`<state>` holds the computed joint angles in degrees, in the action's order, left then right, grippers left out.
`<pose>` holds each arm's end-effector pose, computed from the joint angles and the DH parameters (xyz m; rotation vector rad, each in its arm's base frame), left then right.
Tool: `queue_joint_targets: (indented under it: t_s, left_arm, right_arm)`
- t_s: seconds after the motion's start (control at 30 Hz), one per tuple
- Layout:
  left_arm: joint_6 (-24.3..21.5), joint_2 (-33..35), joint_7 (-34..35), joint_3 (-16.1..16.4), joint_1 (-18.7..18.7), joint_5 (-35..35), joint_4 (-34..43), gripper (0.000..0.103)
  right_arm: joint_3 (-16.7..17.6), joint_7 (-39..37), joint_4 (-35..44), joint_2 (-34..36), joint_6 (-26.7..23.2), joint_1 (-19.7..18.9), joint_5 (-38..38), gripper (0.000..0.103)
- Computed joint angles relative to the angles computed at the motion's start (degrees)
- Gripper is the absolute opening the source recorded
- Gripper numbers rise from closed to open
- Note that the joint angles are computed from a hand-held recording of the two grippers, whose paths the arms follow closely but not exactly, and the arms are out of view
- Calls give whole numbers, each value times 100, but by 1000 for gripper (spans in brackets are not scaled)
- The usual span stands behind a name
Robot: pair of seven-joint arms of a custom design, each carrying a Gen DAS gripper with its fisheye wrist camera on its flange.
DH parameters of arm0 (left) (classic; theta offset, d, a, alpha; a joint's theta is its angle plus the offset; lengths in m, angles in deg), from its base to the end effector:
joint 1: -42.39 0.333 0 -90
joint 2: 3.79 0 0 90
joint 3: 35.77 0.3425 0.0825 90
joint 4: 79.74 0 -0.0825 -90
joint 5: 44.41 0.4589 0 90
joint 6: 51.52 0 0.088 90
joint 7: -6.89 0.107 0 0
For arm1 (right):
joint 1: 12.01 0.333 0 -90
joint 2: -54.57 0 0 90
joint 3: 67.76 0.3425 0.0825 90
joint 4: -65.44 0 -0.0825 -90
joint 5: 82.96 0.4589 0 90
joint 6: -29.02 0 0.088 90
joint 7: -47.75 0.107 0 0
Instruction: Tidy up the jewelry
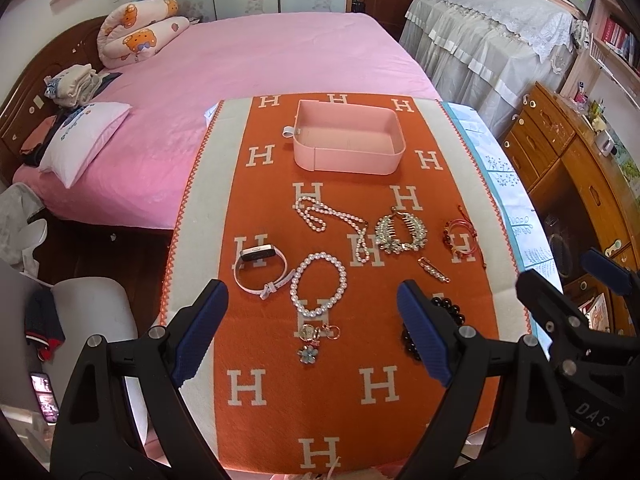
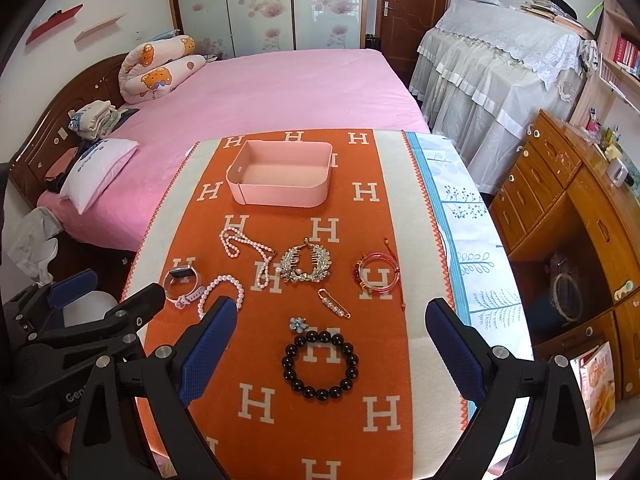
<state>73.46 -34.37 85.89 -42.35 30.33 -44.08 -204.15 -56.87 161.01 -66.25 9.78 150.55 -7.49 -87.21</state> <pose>0.4625 -0.1685 0.6735 -1.8070 2.0704 -0.6106 0.3885 0.1312 0.6970 -1.7404 1.9844 -0.6160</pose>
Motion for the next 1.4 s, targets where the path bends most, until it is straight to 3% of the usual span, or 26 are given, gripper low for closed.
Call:
queue_joint_targets:
  t_s: [0.47, 0.7, 1.07, 1.4]
  left_arm:
    - [-198, 1182, 274, 214, 508, -158, 739, 85]
    - [-420, 1755, 370, 204, 707, -333, 1089, 85]
    - [-925, 2450, 142, -48, 769, -99, 1570, 85]
    - [-993, 3131, -370, -166, 761, 29, 2030, 83]
  right_arm:
    - [-93, 708, 165, 413, -200, -192, -4, 97]
    - [-417, 635, 104, 583, -442, -164, 255, 86]
    - [-847, -365, 37, 1316, -373, -94, 728, 71]
    - [-989, -1855, 410, 2420, -72, 477, 1848, 56]
